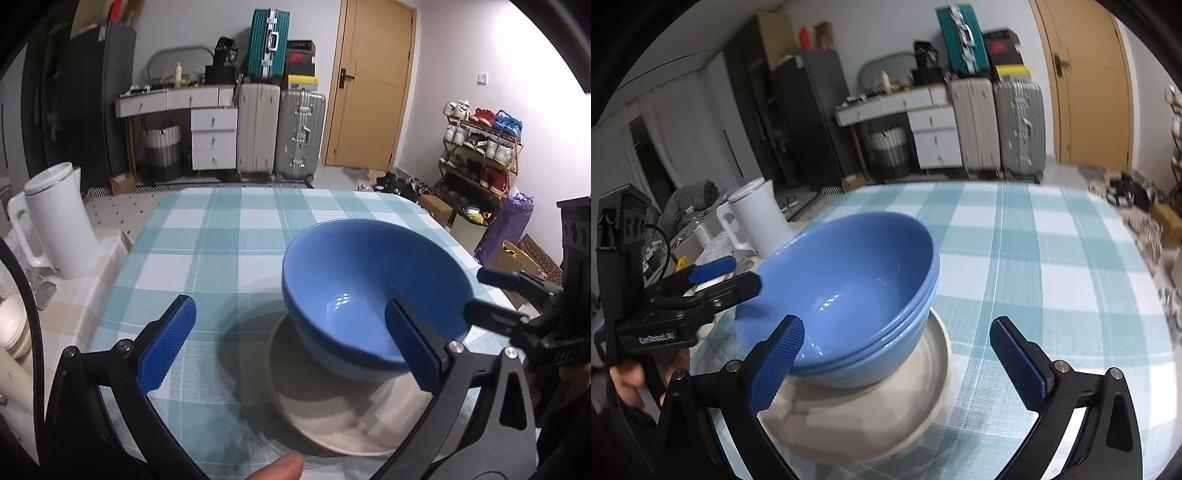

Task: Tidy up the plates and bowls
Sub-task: 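Lower the nested bowls with both grippers onto the cream plate stack, then open both grippers and pull the tools back from the bowls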

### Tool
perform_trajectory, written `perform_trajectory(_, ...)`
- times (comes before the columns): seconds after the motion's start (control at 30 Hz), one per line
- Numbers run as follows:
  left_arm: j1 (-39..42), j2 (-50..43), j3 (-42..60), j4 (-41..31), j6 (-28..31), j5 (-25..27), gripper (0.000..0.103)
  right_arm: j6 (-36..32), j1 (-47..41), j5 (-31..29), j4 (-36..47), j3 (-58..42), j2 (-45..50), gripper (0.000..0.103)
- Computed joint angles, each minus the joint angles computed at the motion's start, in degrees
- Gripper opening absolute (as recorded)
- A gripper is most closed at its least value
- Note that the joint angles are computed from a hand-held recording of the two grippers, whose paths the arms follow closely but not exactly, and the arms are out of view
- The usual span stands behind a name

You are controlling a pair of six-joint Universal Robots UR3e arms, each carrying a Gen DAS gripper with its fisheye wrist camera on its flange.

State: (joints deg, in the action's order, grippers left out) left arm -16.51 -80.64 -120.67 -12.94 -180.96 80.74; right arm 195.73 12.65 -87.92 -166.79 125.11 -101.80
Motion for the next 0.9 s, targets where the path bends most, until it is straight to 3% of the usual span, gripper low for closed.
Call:
perform_trajectory(0.23,1.7,8.8,-11.3,6.8,3.2,-1.4,0.102,-3.2,1.0,-1.3,-7.2,8.0,-6.0,0.103)
perform_trajectory(0.4,5.7,14.4,-18.0,8.9,4.2,-7.1,0.102,-5.5,2.3,-1.3,-12.5,14.0,-9.1,0.103)
perform_trajectory(0.53,7.1,17.1,-23.0,11.4,5.7,-8.0,0.102,-6.3,3.3,-1.5,-17.6,18.3,-9.9,0.103)
perform_trajectory(0.73,11.4,17.3,-29.3,18.2,6.4,-12.6,0.102,-7.2,5.4,-1.9,-25.5,22.1,-7.0,0.103)
perform_trajectory(0.9,12.2,15.2,-31.3,23.4,5.7,-12.8,0.102,-7.6,5.3,0.0,-33.1,25.1,-4.7,0.103)
